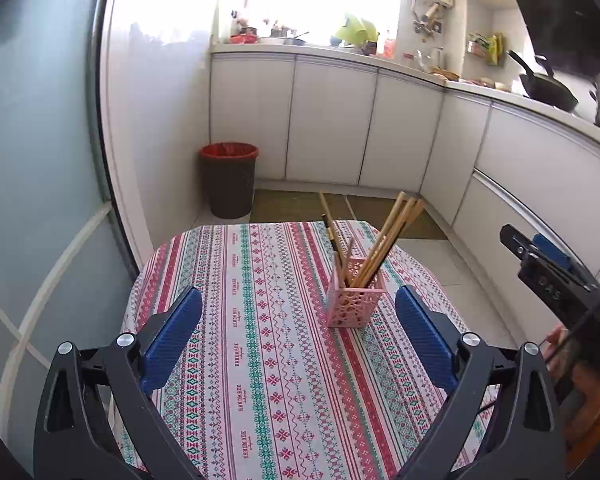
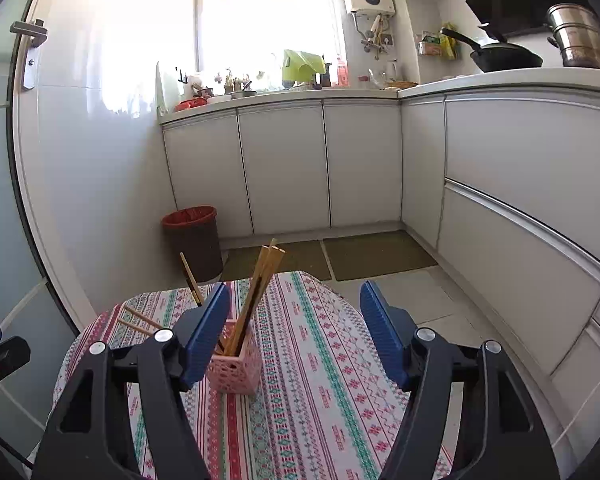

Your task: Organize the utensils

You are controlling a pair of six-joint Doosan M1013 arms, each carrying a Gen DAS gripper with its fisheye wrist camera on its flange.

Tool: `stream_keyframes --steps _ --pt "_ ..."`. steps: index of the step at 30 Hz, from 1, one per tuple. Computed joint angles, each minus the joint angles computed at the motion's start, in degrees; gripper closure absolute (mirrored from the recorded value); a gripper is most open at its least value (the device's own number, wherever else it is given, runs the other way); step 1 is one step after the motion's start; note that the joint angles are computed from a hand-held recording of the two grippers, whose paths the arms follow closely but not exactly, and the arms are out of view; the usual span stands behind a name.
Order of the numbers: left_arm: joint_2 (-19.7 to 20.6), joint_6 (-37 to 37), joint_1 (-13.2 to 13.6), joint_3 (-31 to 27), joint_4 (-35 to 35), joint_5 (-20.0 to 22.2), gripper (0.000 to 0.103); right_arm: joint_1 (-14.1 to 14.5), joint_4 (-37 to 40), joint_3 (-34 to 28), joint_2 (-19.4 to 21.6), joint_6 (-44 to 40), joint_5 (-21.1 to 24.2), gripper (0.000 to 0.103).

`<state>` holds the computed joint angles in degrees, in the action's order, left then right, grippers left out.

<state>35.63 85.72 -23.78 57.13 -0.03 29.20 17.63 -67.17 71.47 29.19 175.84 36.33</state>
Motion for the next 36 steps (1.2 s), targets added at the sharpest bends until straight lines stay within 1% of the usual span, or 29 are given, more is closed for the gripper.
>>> stream_keyframes --steps 2,4,6,9,10,15,16,18,20,23,26,36 --pt "-0.68 -0.62 -0.79 0.85 2.12 -0.26 0.007 0.18 0.7 1.65 -1.36 -1.14 0.31 0.034" --pt "-1.5 -1.36 -1.55 1.85 4.23 -0.87 0.007 0.66 1.51 3.12 -2.68 -2.39 1.15 0.023" --pt "-2.26 -3.45 -2.22 2.9 7.35 -1.7 0.007 1.1 1.75 4.73 -3.93 -2.3 1.31 0.021" --pt "-3.44 -7.4 -3.09 4.72 11.54 -2.16 0.007 1.99 3.08 6.49 -5.53 -3.73 2.91 0.017" --pt "-3.78 -8.79 -3.3 5.28 12.36 -2.07 0.007 2.27 3.3 6.66 -5.77 -4.04 3.9 0.016" --pt "-5.02 -15.97 -4.37 7.0 17.41 -0.61 0.007 3.95 5.07 7.02 -6.55 -5.86 9.79 0.014" --pt "-5.39 -17.08 -4.52 7.51 18.14 -0.83 0.007 4.44 5.02 7.2 -6.66 -5.86 11.1 0.012" --pt "-5.93 -17.02 -4.83 8.15 18.36 -0.91 0.007 5.22 4.99 7.11 -6.7 -6.73 13.93 0.011" --pt "-6.2 -16.57 -5.15 8.42 19.05 -0.43 0.007 5.57 5.2 7.29 -6.83 -7.06 14.92 0.011" --pt "-6.31 -17.87 -5.41 8.55 21.07 0.01 0.007 5.45 7.12 7.53 -7.34 -6.98 14.87 0.011" --pt "-6.28 -17.56 -5.16 8.29 19.72 0.4 0.007 5.46 7.71 7.81 -7.64 -6.29 15.27 0.011" --pt "-6.53 -16.27 -5.28 8.62 18.76 0.1 0.007 5.38 8.57 7.75 -8.02 -6.27 15.82 0.011"
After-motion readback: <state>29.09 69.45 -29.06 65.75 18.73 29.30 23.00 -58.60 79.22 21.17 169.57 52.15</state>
